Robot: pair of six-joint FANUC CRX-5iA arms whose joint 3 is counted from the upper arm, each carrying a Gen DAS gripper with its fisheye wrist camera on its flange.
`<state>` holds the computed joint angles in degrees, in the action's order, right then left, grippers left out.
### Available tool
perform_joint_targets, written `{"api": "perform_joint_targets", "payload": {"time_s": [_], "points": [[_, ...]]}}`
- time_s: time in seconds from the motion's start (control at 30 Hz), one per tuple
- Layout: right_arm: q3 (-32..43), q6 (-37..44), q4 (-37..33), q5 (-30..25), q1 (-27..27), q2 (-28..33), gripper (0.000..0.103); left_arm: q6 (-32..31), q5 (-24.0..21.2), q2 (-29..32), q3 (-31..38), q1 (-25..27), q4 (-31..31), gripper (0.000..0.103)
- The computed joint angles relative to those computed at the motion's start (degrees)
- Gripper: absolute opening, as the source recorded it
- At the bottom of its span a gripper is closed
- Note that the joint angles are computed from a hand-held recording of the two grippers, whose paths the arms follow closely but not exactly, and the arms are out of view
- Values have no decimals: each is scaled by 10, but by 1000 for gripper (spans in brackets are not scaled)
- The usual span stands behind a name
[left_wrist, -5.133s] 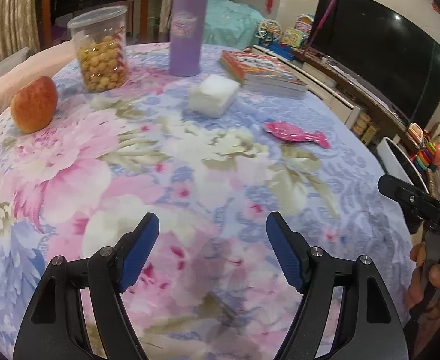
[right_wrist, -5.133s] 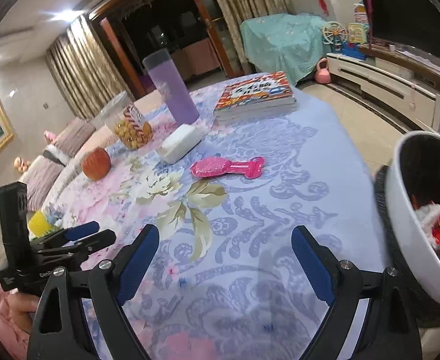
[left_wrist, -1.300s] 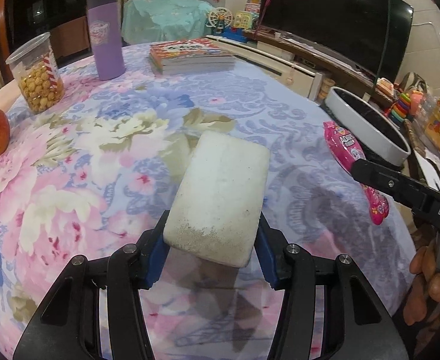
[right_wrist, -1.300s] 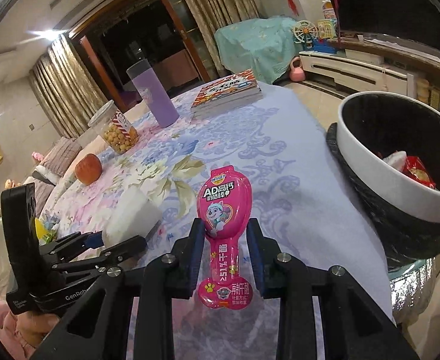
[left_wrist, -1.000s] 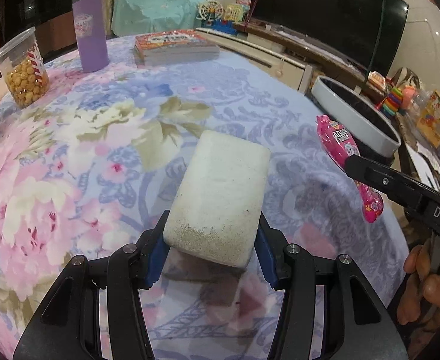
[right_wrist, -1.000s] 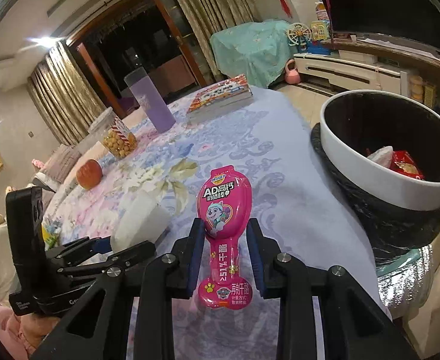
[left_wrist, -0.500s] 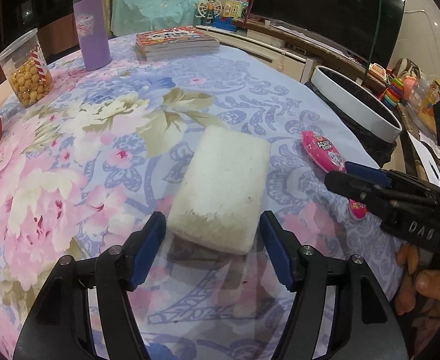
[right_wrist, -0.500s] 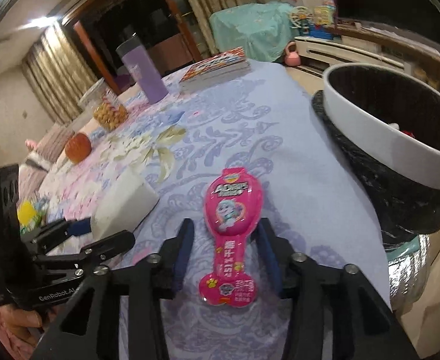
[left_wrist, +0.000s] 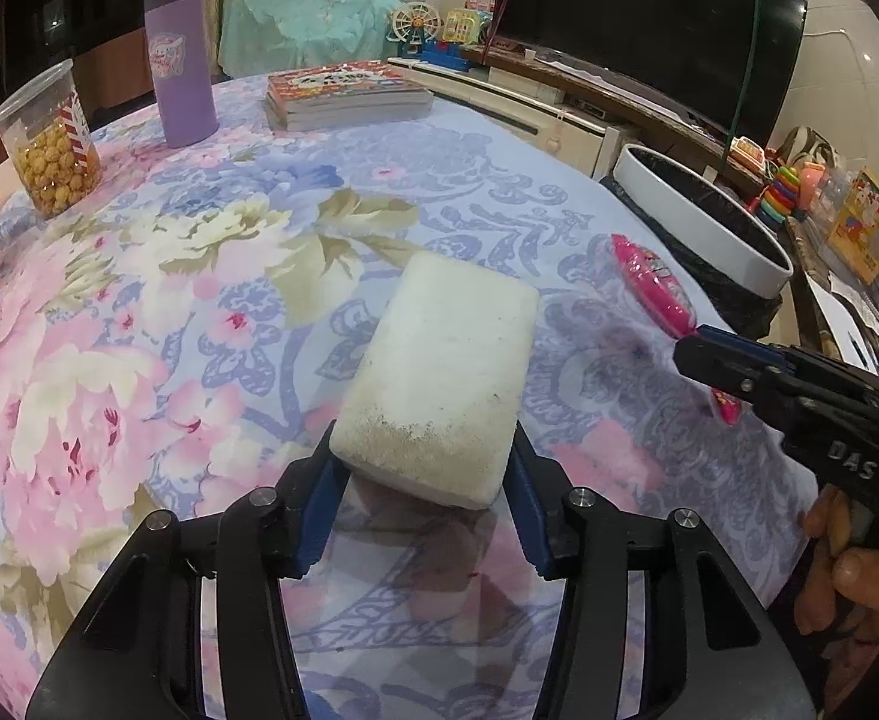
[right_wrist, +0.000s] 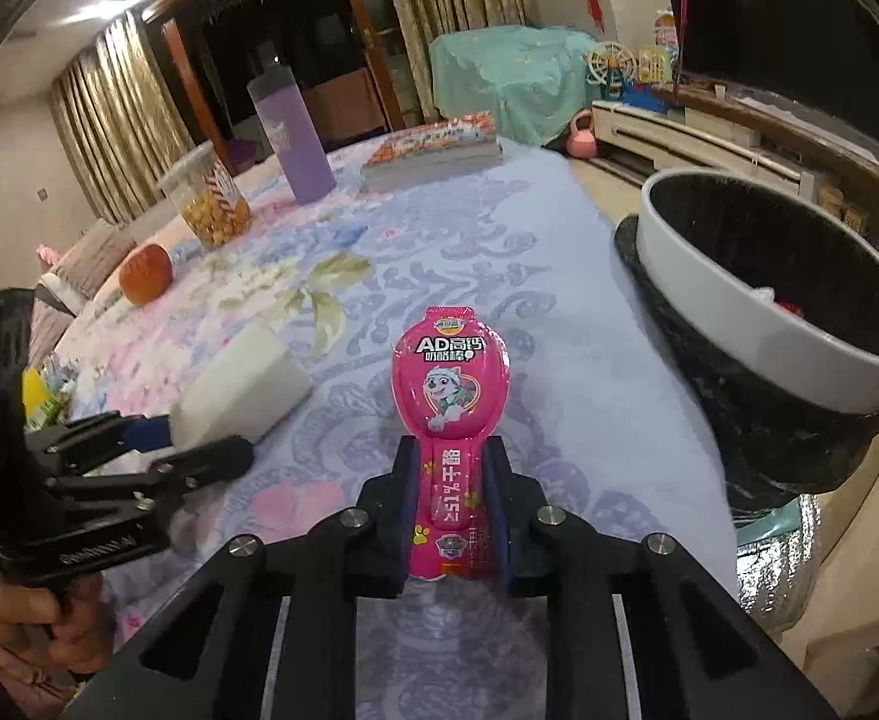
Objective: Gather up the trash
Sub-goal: 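Carry the pink candy stick and white sponge over the bin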
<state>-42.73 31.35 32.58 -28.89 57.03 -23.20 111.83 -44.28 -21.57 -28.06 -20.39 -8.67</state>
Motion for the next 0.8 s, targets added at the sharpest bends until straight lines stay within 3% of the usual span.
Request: {"api": "perform_joint_targets", "payload": {"time_s": [0.27,0.8], "points": [[2,23,-48,22,-13,-44,21,34,-7,13,40,-32,-34,49],[-22,-16,1,26,-43,-97,21,52,-14,56,103,-75,-69,49]]}}
